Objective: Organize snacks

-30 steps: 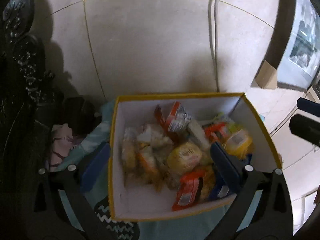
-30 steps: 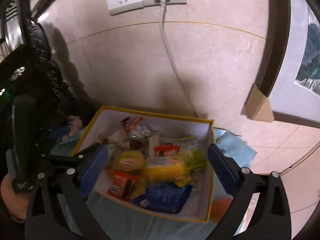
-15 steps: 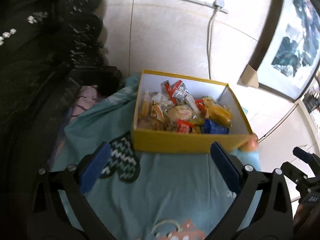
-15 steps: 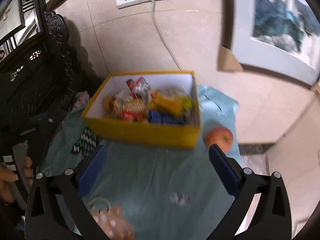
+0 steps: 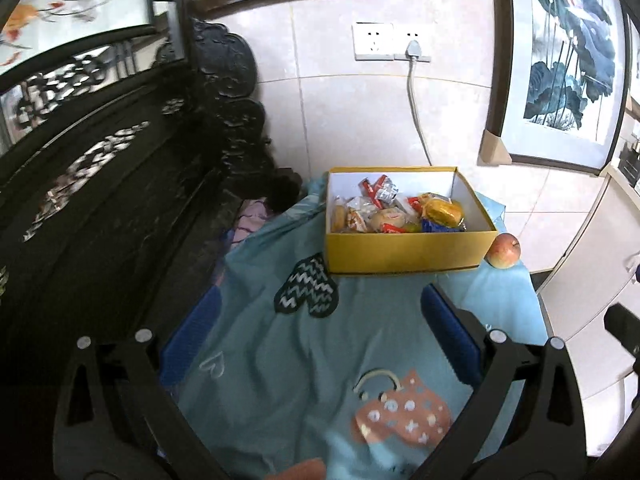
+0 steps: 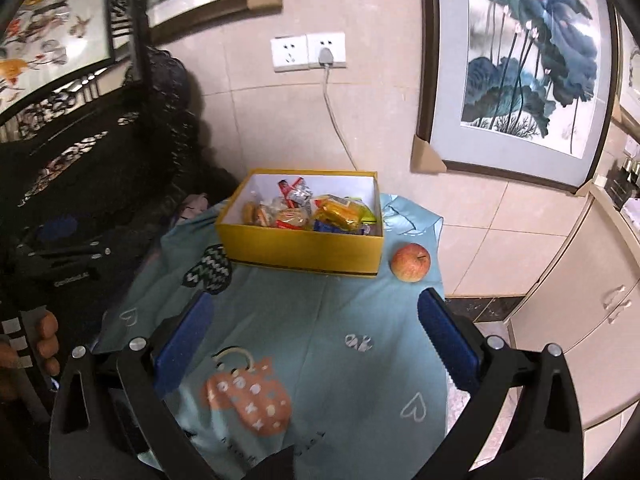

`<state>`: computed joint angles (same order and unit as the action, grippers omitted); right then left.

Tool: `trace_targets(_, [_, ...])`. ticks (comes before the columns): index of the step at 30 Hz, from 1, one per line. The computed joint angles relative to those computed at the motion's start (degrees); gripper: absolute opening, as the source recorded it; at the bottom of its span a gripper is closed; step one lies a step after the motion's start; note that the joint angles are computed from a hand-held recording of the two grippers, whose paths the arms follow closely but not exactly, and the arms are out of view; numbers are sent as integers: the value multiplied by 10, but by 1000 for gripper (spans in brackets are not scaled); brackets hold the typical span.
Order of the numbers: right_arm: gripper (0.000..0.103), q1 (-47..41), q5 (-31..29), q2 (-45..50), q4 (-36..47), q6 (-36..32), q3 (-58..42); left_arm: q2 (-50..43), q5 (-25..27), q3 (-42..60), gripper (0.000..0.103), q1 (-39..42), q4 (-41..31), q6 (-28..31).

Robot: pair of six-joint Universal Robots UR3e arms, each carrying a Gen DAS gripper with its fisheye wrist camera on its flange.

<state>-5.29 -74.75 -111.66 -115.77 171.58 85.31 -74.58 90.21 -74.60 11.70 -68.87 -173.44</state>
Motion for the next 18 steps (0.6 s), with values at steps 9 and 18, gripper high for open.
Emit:
trace_targets(9, [102, 21, -42, -62, 20, 17, 23, 95, -84, -46, 101, 61, -53, 30])
trace_targets(18, [102, 33, -63, -91, 28, 31, 34, 135, -128, -56, 101, 93, -82, 58])
